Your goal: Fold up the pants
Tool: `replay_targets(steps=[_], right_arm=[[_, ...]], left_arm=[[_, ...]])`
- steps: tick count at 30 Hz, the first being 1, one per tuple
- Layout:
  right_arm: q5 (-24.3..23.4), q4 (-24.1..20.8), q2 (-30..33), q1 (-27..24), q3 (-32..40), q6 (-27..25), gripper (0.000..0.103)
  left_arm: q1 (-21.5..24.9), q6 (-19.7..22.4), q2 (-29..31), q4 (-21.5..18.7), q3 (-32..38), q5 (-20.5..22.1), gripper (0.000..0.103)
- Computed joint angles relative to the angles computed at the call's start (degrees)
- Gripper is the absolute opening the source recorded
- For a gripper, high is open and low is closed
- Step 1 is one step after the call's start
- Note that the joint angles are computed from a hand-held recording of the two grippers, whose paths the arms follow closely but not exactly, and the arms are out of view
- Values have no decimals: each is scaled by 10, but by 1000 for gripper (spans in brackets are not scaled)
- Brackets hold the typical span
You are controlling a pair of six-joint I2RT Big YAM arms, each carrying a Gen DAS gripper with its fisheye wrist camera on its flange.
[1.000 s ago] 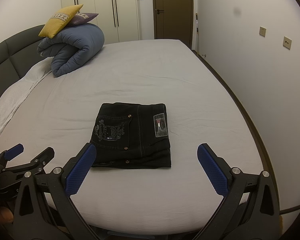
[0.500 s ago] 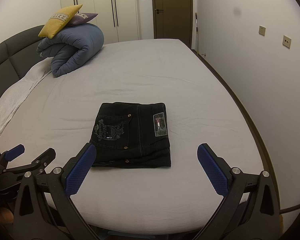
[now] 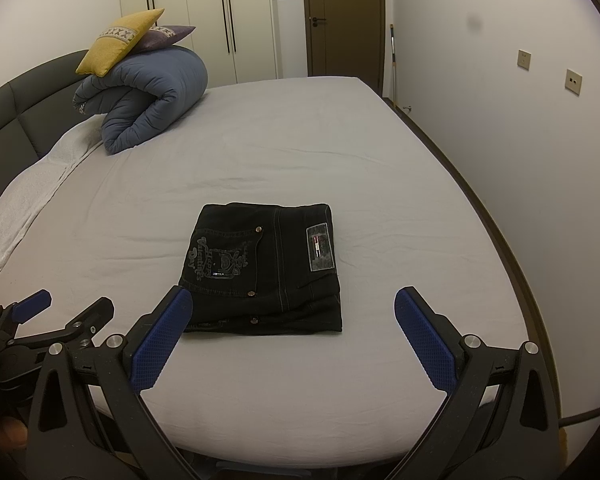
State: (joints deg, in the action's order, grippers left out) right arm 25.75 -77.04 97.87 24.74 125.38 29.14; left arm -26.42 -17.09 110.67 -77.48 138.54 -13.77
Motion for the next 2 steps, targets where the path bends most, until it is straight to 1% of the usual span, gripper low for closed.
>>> replay_targets(steps=[2], right_arm=[[0, -2, 0, 0, 1, 2, 103]], left_arm=[[0, 2, -1, 1, -2, 0, 103]])
